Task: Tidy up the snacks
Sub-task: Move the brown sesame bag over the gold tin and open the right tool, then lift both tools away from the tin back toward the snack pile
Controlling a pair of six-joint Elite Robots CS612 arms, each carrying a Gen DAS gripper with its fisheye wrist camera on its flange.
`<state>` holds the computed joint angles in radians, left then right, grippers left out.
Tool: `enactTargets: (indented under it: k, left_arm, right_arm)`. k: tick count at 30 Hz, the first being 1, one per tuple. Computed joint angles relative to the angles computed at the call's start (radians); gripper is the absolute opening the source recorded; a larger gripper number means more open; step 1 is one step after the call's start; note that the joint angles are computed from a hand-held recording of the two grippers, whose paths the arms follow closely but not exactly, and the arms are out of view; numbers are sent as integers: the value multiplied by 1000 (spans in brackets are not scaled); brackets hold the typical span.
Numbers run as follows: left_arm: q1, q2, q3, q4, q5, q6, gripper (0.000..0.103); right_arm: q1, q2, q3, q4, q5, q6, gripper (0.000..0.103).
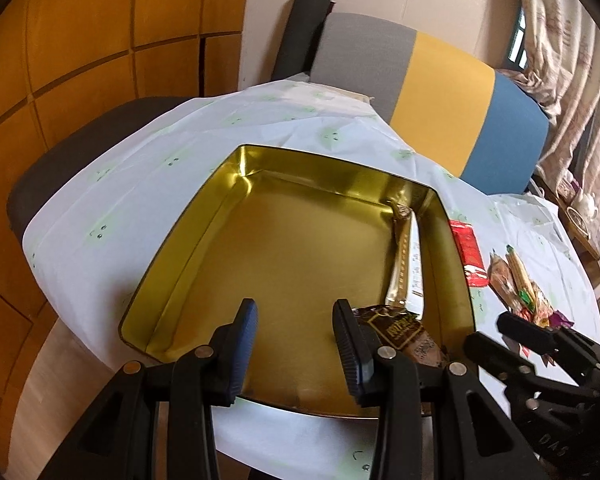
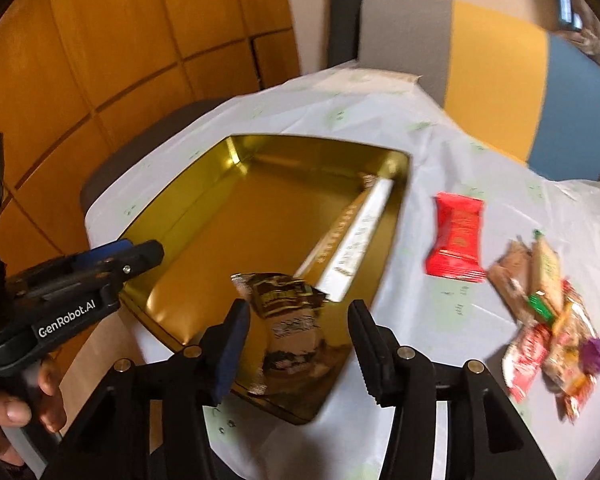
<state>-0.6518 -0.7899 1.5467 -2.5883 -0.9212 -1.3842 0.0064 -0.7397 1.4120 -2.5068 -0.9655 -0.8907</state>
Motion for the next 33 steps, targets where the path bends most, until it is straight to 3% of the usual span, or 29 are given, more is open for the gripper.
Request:
enactTargets:
  k: [9,16,23,33]
  left_arm:
    - [-10,20,-45,-11,-2,95,39]
    - [-17,42,-90,-13,-6,171,39]
    - [-20,63,-134,-5,-16,243,39]
    - [-14,106,-230,-26,-60,400,39]
  right_arm:
    - [-52,6,13,-110,-13,132,61]
    - [-82,26,13,-181,-108,198,61]
    - [-112,55,-5,-206,-195,265,61]
    - [-132,79,-30,-190,-255,321,62]
